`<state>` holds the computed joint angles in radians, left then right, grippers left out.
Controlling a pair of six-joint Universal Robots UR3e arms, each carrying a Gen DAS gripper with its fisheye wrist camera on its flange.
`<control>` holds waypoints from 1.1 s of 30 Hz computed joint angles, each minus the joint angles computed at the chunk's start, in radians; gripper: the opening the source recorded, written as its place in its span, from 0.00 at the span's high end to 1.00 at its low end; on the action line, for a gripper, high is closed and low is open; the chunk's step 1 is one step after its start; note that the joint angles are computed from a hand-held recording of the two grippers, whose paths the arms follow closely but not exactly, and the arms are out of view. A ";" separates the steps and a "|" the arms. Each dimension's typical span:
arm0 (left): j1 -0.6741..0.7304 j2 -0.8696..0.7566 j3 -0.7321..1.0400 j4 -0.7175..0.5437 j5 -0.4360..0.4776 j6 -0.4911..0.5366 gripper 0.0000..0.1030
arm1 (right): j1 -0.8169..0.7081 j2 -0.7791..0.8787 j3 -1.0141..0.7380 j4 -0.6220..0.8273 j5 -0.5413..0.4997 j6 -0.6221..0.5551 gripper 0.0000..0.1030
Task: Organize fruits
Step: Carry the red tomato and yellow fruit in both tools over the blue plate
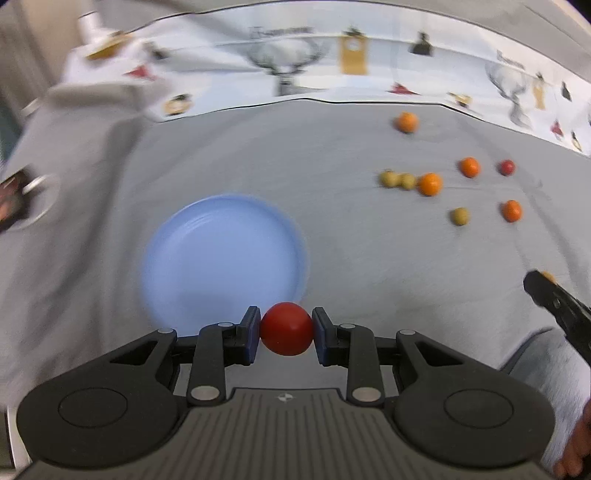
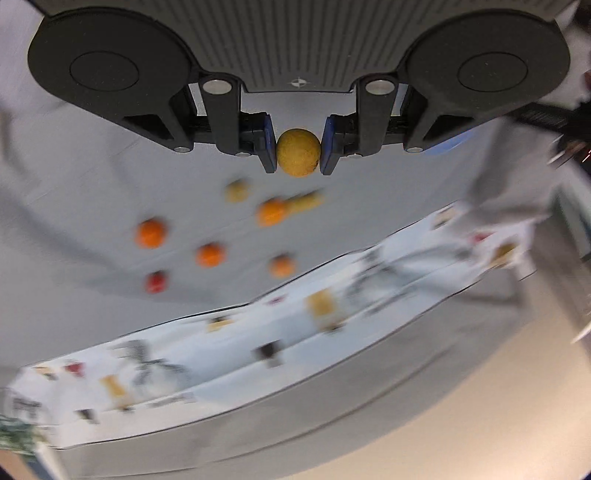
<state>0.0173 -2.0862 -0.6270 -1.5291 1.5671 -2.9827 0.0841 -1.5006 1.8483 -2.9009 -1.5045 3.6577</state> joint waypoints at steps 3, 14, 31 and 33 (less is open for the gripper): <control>0.095 0.203 -0.279 0.094 -0.033 0.021 0.68 | 0.095 -0.012 -0.072 0.065 0.009 -0.010 0.74; 0.392 0.633 -0.787 0.251 -0.255 0.177 0.68 | 0.404 0.151 -0.451 0.286 -0.101 -0.107 0.74; 0.507 0.690 -0.848 0.237 -0.382 0.233 0.68 | 0.496 0.263 -0.682 0.458 -0.219 -0.158 0.74; 0.506 0.687 -0.846 0.235 -0.383 0.234 0.68 | 0.490 0.258 -0.673 0.457 -0.212 -0.163 0.74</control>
<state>0.5232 -1.3994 -1.4731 -1.2939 1.1839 -2.7487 0.5740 -1.2425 1.1751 -2.4436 -1.7170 3.4949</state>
